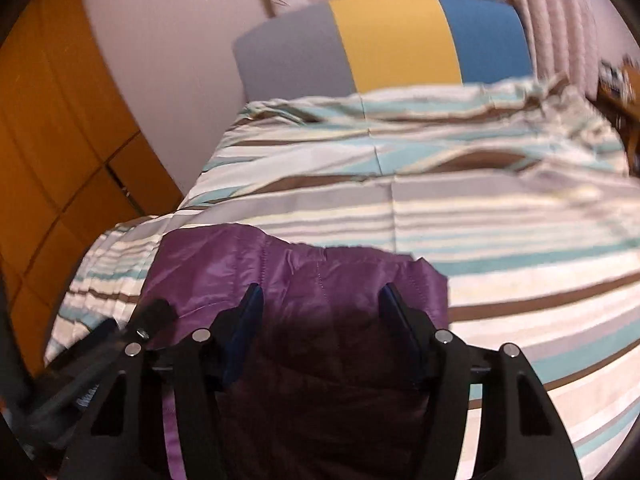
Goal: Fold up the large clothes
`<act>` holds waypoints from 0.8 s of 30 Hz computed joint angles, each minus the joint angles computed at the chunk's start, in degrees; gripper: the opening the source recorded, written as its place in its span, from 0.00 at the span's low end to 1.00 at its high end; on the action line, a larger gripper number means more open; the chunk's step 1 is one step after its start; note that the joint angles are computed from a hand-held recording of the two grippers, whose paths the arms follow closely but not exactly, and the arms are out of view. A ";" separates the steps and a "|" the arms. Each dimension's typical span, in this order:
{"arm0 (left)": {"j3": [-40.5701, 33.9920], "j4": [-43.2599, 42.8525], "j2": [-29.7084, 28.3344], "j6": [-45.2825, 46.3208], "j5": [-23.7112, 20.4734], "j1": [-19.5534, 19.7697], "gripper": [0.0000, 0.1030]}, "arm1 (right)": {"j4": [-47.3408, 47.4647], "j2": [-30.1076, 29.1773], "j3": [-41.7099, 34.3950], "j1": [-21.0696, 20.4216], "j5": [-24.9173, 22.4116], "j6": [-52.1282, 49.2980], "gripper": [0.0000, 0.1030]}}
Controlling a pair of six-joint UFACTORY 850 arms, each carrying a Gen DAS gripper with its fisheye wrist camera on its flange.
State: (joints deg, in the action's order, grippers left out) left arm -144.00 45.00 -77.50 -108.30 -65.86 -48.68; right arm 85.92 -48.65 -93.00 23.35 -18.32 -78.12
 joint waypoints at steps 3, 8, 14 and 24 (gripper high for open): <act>7.15 3.45 2.29 -4.92 2.48 -0.43 0.93 | -3.84 -2.85 -2.41 0.42 1.02 1.58 0.59; 8.39 5.36 1.86 -6.02 2.94 -0.69 0.93 | 6.93 -4.76 -1.36 1.74 4.98 -12.97 0.59; 4.28 3.90 -1.17 -3.39 3.49 0.16 0.95 | 16.34 -7.62 -2.60 1.57 4.74 -22.97 0.60; 8.80 7.71 0.83 -8.41 5.59 -0.34 0.97 | 22.81 -7.18 -1.55 1.42 3.90 -30.05 0.61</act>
State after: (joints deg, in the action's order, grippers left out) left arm -135.20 52.71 -76.67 -116.71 -60.27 -49.03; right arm 108.73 -55.84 -94.55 24.77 -14.42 -108.16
